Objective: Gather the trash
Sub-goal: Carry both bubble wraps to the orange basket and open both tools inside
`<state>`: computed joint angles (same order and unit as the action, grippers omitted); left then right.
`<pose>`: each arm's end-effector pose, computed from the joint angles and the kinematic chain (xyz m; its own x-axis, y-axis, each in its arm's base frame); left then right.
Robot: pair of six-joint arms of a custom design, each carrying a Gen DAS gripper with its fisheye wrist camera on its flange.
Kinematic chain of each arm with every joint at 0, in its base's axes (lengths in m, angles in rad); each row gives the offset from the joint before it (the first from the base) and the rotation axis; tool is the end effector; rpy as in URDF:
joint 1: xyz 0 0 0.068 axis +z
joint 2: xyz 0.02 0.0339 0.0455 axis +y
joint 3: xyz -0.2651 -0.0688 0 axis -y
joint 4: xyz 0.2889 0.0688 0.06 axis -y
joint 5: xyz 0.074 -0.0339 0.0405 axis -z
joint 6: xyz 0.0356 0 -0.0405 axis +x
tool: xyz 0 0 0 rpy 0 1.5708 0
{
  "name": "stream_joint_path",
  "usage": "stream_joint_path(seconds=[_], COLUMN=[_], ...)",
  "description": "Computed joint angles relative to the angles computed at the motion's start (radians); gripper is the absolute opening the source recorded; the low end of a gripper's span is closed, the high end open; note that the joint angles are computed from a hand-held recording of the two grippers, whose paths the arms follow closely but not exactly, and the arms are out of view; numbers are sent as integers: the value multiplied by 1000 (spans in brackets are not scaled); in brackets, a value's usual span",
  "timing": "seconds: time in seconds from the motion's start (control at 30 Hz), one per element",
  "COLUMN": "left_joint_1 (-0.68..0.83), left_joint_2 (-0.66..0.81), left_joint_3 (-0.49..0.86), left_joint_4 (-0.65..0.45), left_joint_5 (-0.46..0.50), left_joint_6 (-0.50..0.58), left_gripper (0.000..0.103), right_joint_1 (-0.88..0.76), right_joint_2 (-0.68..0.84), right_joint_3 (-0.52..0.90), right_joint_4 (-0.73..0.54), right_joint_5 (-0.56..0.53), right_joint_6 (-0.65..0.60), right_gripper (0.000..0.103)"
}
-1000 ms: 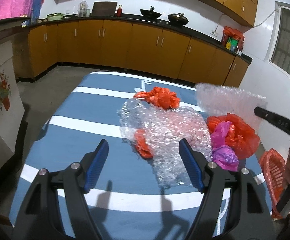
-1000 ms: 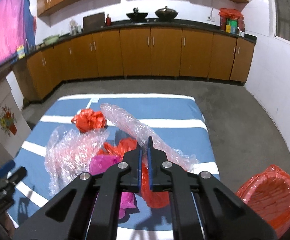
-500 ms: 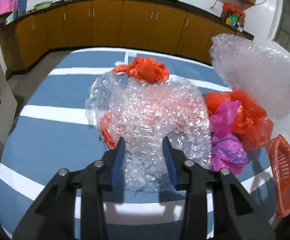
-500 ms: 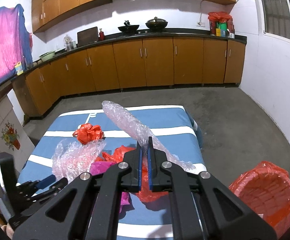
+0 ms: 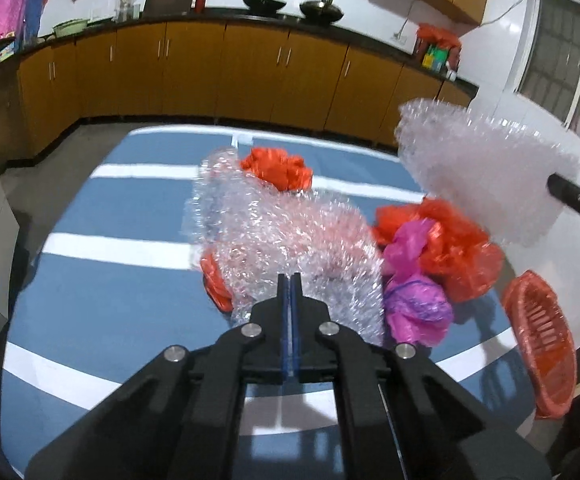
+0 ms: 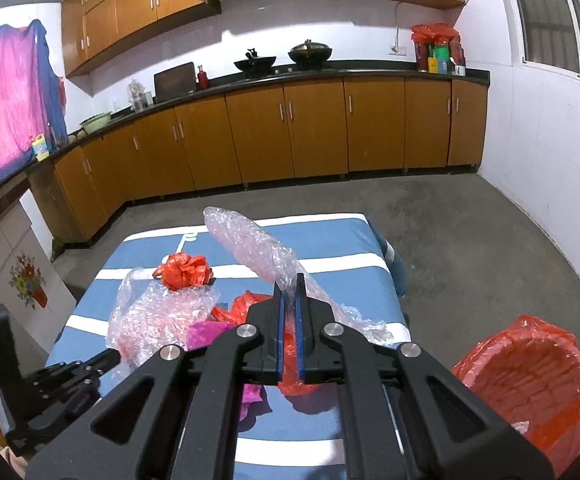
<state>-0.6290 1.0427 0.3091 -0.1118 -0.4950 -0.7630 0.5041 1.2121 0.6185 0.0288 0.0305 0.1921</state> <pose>0.1806 -0.1105 0.1148 -0.6190 -0.3017 -0.7251 -0.2281 0.9525 -0.2016 0.2567 0.1404 0.1912 -0.5479 -0.0843 -0.8323 -0.3623 0.9207 0.1452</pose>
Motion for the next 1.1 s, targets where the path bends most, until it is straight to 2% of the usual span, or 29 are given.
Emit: stream_joint_path(seconds=[0.2, 0.47, 0.8, 1.1], left_joint_1=[-45, -140, -321, -428], left_joint_2=[-190, -365, -336, -220], left_joint_3=[-30, 5, 117, 226], left_joint_4=[-107, -256, -285, -231], left_joint_5=[-53, -132, -238, -258], left_joint_6=[-1, 0, 11, 55], left_gripper=[3, 3, 3, 3], right_joint_1=[-2, -34, -95, -192], right_joint_2=[-62, -154, -286, -412], right_joint_3=[-23, -49, -99, -148], right_joint_4=[-13, -45, -98, -166], right_joint_5=[4, -6, -22, -53], right_joint_6=[6, 0, 3, 7], right_gripper=[5, 5, 4, 4])
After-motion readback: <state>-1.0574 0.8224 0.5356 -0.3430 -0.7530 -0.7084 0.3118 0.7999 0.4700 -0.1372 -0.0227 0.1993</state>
